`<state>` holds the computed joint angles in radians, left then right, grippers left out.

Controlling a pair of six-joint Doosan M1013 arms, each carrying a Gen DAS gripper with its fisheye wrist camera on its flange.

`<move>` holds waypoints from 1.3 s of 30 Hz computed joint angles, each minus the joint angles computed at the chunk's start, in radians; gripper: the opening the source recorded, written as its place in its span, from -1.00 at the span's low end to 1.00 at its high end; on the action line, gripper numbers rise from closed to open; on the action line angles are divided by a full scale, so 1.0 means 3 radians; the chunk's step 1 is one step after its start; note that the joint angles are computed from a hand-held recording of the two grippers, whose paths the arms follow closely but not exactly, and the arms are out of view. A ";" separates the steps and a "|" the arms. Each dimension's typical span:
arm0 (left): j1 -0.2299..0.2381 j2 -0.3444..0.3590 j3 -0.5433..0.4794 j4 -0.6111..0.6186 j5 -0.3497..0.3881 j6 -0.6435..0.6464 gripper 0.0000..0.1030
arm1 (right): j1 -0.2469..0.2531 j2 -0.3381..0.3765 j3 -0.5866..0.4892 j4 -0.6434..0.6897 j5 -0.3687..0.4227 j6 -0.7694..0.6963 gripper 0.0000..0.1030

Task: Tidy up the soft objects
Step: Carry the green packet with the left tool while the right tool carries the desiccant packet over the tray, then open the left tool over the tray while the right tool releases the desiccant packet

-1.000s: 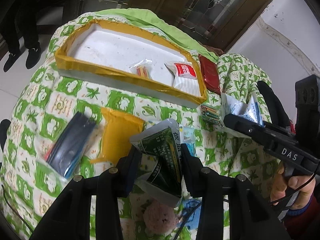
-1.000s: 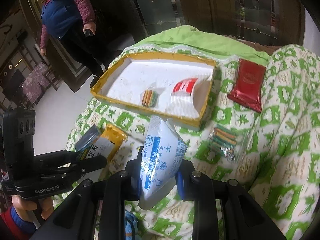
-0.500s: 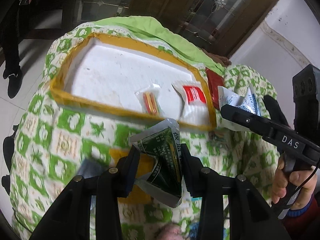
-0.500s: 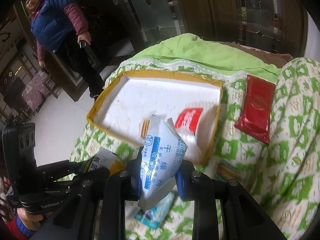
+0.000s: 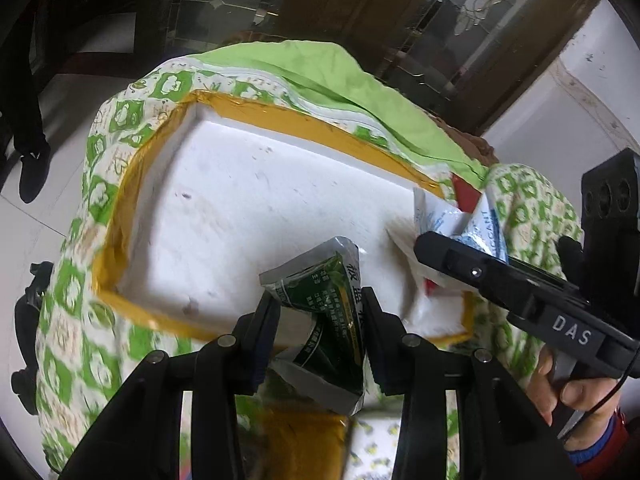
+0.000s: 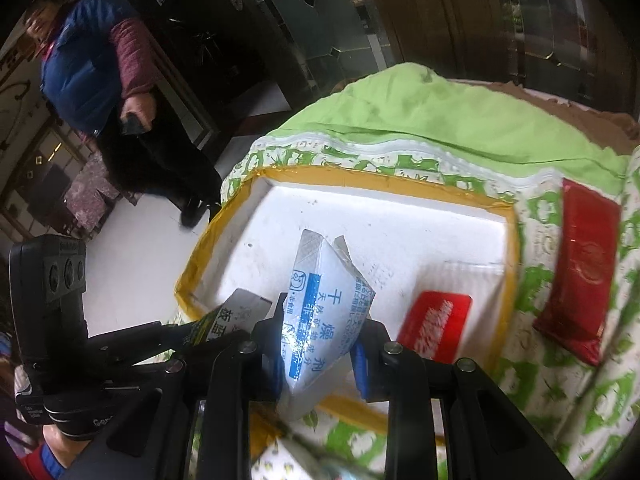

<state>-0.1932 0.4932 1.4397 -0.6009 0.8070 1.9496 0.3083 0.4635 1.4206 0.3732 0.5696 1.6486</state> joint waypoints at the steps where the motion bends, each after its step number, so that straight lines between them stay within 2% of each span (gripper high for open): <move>1: 0.0000 0.0035 -0.0043 0.0046 0.0012 -0.0042 -0.24 | -0.0007 0.0021 -0.0021 0.0022 0.0005 -0.0008 -0.46; 15: 0.0001 0.0257 -0.0263 0.0145 0.0033 -0.0169 -0.24 | -0.0024 0.0383 -0.0423 -0.0298 0.0208 0.0156 -0.46; 24: -0.0058 0.0259 -0.0195 0.0113 0.0004 -0.0085 -0.24 | -0.0023 0.0406 -0.0396 -0.0374 0.0285 0.0145 -0.46; 30: -0.0074 0.0236 -0.0150 0.0095 -0.0035 -0.0075 -0.16 | -0.0039 0.0381 -0.0345 -0.0396 0.0259 0.0245 -0.40; 31: -0.0074 0.0233 -0.0144 0.0081 -0.0040 -0.0063 -0.15 | -0.0042 0.0373 -0.0331 -0.0395 0.0237 0.0268 -0.38; 33: -0.0078 0.0227 -0.0133 0.0064 -0.0044 -0.0033 -0.05 | -0.0046 0.0364 -0.0317 -0.0375 0.0205 0.0302 -0.20; 35: -0.0093 0.0219 -0.0123 0.0096 -0.0068 -0.0042 0.10 | -0.0049 0.0335 -0.0275 -0.0370 0.0131 0.0364 0.18; 39: -0.0118 0.0178 -0.0078 0.0161 -0.0128 -0.0042 0.24 | -0.0058 0.0278 -0.0201 -0.0293 0.0022 0.0398 0.22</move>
